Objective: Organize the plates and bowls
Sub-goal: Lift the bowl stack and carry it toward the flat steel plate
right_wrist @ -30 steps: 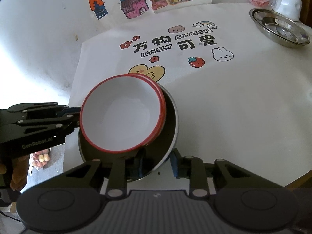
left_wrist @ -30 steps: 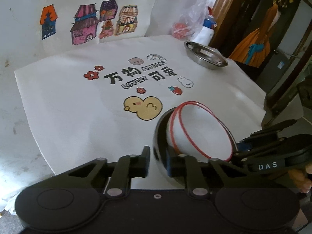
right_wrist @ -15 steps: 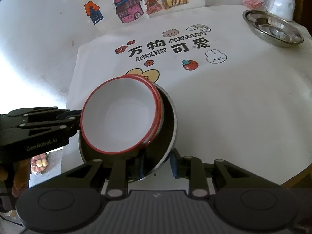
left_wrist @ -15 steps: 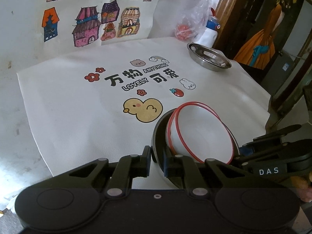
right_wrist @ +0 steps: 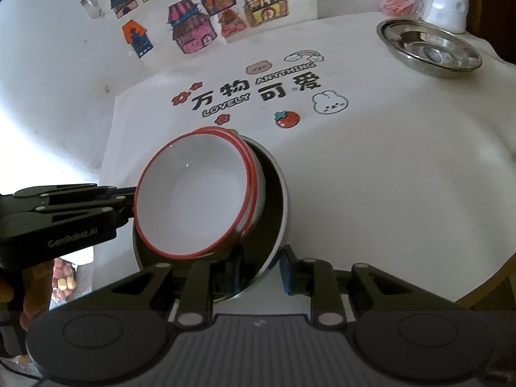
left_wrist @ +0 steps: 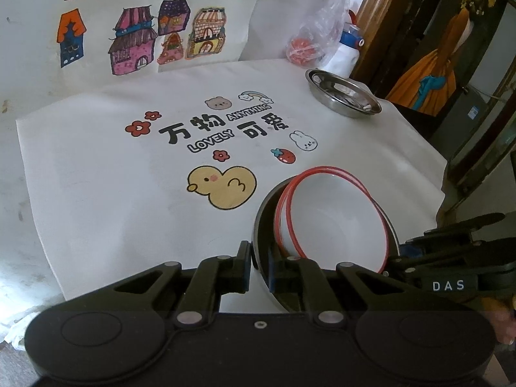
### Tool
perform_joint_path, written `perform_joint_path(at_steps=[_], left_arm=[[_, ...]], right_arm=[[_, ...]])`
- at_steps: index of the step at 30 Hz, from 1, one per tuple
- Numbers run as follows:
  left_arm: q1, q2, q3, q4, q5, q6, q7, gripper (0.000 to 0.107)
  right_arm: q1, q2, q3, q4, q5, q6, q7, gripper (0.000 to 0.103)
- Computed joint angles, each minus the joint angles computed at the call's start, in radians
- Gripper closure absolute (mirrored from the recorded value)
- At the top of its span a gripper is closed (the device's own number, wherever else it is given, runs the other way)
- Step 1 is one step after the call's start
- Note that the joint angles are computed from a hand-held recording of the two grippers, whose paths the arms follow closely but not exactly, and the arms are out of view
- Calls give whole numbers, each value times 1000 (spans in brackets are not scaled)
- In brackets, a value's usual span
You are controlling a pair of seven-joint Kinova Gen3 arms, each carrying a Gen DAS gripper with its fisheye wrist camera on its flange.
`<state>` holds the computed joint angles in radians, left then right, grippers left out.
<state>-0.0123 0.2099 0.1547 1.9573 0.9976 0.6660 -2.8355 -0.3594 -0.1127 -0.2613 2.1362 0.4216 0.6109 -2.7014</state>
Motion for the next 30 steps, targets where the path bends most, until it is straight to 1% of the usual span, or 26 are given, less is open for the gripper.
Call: perform_joint_path(at_steps=[7, 15, 21, 26, 30], left_arm=[[32, 8, 18, -26, -11, -32, 38, 100], [81, 32, 52, -80, -55, -76, 114, 100], [126, 71, 90, -141, -111, -116, 198, 100], [169, 113, 123, -206, -182, -149, 287, 100], [191, 147, 150, -256, -239, -160, 352, 100]], right_arm=[[36, -30, 26, 20, -22, -30, 48, 77], [109, -60, 78, 37, -90, -67, 182, 77], [174, -74, 119, 52, -146, -99, 291, 77], [223, -79, 148, 63, -189, -121, 368, 77], [249, -74, 201, 56, -249, -134, 477, 77]])
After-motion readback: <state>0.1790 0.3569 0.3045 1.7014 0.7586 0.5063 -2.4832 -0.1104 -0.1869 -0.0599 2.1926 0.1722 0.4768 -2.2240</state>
